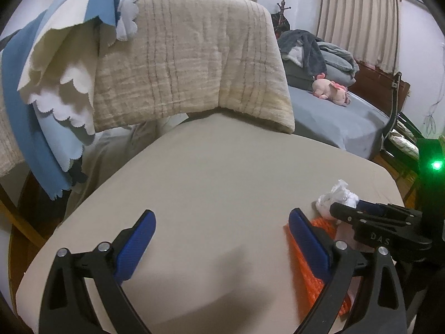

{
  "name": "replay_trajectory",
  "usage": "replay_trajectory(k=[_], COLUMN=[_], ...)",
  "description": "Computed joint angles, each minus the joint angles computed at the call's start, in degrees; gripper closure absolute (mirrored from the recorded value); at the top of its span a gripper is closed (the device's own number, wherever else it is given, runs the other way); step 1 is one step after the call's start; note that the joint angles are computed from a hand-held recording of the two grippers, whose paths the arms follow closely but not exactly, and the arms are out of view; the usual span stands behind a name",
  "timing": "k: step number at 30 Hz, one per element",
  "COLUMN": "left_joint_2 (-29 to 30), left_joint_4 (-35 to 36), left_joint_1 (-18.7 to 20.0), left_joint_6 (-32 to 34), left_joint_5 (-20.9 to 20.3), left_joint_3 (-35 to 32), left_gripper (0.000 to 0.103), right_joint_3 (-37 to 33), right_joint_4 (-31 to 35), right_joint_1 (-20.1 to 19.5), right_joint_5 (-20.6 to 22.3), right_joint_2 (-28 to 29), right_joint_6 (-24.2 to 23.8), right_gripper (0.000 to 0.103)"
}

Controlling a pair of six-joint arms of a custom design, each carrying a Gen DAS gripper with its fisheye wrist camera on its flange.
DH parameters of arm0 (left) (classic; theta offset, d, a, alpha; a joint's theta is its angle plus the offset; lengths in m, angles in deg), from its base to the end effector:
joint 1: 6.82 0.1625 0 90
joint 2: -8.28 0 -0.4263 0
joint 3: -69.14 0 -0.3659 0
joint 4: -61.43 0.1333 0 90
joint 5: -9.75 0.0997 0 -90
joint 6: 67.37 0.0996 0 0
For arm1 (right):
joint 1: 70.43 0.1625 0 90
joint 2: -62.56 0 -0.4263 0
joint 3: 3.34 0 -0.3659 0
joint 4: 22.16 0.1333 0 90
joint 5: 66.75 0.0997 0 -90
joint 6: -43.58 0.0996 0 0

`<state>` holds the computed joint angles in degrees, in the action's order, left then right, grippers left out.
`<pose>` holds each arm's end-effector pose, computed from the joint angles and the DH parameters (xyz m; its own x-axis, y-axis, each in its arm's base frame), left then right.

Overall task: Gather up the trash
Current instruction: 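Return to the table and grasp the white tissue with the right tool, then grasp the pink cloth with the left tool while the right tool holds the tissue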

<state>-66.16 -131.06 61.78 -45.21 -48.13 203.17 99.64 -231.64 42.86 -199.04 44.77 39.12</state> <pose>0.0165 -0.4683 0.2637 -0.7518 0.2314 -0.6175 0.5948 0.6422 -0.4835 0.2825 -0.4886 -0.0766 -0.8014 -0.0035 0.5981 -0.3902 0.7609 -0.5184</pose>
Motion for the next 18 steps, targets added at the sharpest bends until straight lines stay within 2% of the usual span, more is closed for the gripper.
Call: replay_trajectory(k=[8, 11, 14, 18], left_joint_2=[-0.51, -1.01, -1.12, -0.57], left_joint_4=[-0.02, 0.42, 0.64, 1.52], left_joint_1=[-2.2, -3.53, -5.19, -7.07], left_joint_6=[-0.37, -1.11, -2.25, -4.07], left_joint_5=[-0.17, -0.81, -1.44, -2.64], left_joint_3=[1.54, 2.47, 4.01, 6.07], left_gripper=[0.009, 0.01, 0.01, 0.01], right_joint_3=[3.47, 6.39, 9.79, 14.15], right_joint_4=[-8.3, -12.41, -15.24, -19.11], right_joint_1=[1.09, 1.86, 1.83, 2.36], right_joint_5=[1.43, 0.06, 0.08, -2.65], right_joint_2=[-1.89, -3.41, -5.0, -6.01], right_joint_6=[-2.09, -2.44, -0.74, 0.65], right_gripper=[0.068, 0.068, 0.067, 0.067])
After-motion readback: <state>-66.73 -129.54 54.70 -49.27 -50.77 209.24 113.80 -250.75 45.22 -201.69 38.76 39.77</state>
